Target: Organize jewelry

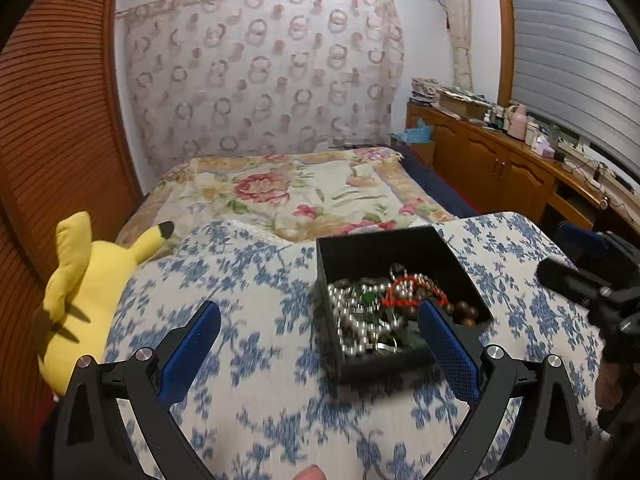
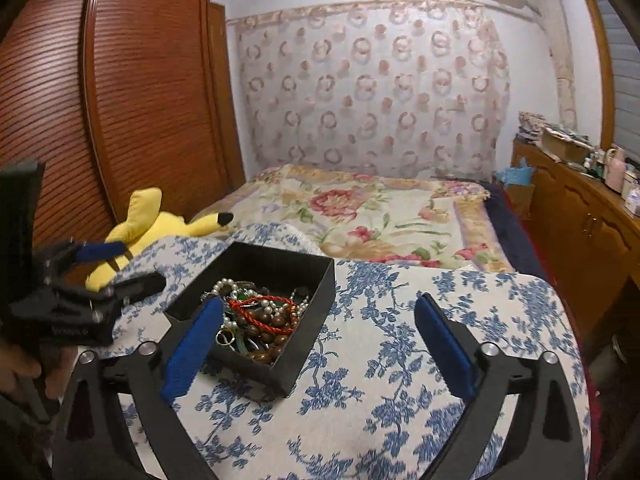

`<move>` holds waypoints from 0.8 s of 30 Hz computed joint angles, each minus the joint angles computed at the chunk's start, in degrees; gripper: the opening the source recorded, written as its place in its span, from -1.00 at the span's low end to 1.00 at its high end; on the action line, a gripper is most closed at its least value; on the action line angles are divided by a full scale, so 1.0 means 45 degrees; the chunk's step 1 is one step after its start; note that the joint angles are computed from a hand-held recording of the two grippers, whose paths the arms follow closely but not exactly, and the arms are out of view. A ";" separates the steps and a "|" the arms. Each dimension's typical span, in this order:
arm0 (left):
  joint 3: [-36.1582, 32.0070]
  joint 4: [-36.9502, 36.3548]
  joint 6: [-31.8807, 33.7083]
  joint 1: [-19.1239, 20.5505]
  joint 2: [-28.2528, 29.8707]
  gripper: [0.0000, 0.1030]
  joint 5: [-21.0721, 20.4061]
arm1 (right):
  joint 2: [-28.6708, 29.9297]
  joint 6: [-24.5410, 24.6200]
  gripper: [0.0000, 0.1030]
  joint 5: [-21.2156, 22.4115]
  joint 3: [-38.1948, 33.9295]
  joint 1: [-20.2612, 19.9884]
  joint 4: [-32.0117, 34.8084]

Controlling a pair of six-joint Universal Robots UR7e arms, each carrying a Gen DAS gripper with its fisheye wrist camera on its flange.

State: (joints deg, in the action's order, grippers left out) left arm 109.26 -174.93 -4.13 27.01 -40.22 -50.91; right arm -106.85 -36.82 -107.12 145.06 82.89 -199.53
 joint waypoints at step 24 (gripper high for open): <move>0.3490 -0.0687 -0.1996 -0.1913 -0.2558 0.85 0.1250 | -0.1852 0.0748 0.95 -0.2916 0.2101 0.2737 -0.1911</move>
State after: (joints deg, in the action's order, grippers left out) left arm 124.97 -178.03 -13.12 18.40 -51.73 -45.28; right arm -115.18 -33.45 -120.24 154.51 95.21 -208.13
